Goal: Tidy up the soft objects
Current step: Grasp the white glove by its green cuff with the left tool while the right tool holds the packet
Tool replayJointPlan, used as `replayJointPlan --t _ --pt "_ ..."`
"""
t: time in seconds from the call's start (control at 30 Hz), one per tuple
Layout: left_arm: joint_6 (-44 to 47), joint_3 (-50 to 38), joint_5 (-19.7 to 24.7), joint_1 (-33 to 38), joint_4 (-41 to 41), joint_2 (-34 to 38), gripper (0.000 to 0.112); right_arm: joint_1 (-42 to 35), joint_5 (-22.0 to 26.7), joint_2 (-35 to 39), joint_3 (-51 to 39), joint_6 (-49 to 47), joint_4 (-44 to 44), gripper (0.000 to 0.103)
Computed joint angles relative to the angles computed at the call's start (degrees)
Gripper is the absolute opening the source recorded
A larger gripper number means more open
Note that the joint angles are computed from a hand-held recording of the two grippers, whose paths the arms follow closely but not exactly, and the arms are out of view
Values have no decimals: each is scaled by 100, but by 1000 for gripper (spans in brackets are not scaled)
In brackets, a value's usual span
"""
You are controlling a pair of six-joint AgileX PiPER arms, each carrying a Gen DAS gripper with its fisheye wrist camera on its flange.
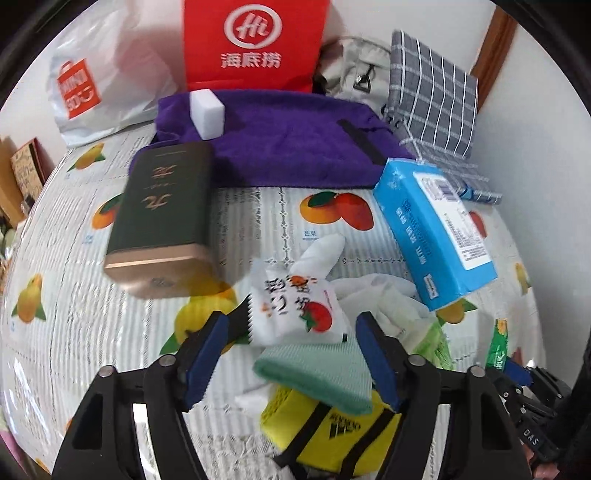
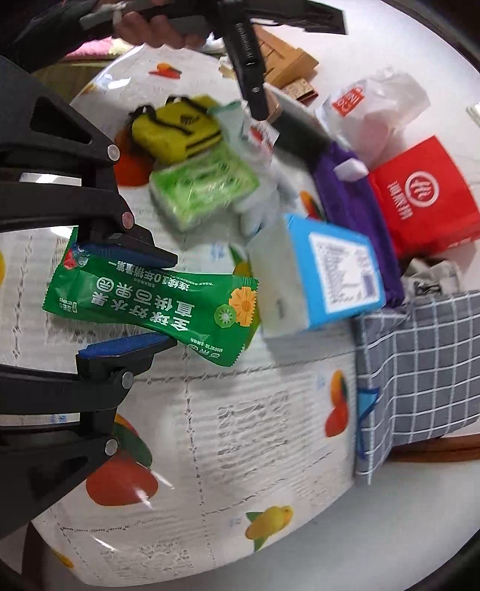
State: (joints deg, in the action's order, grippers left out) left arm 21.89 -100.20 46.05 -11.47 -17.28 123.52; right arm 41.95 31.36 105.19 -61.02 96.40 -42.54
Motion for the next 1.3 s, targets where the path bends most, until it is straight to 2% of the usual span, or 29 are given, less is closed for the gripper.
replayJointPlan --t 0.23,0.3,0.33,0.4,0.53,0.67,0.77,0.87,1.1,1.2,1.23,1.3 --pt "-904 -720 275 -469 1212 581 72 -171 -481 172 51 67 -245 36" --pt "-849 -765 270 -422 1104 641 71 -215 -586 223 45 37 -256 36" --pt "-692 -739 246 -341 853 630 68 -238 -618 257 16 -12 -228 36" --pt "-314 -672 208 -209 416 584 44 -277 -695 329 -17 -59 -200 36" --pt "154 -449 132 -67 42 432 38 -281 -747 374 -40 92 -382 36" --pt "458 -311 273 138 -364 313 21 -250 -722 436 -80 199 -502 36" --pt "643 -94 184 313 -535 174 19 -220 -706 462 -125 162 -452 35" --pt "892 114 152 503 -821 70 8 -175 -632 520 -207 89 -386 35" --pt "1191 379 118 777 -1189 -114 7 -118 -489 577 -364 -164 -133 35" --pt "1061 273 97 663 -954 -77 11 -103 -451 550 -366 -218 -59 35" --pt "978 116 189 611 -901 12 15 -90 -418 537 -366 -225 -55 35" --pt "948 -97 343 564 -953 151 44 -94 -387 509 -358 -239 -36 35"
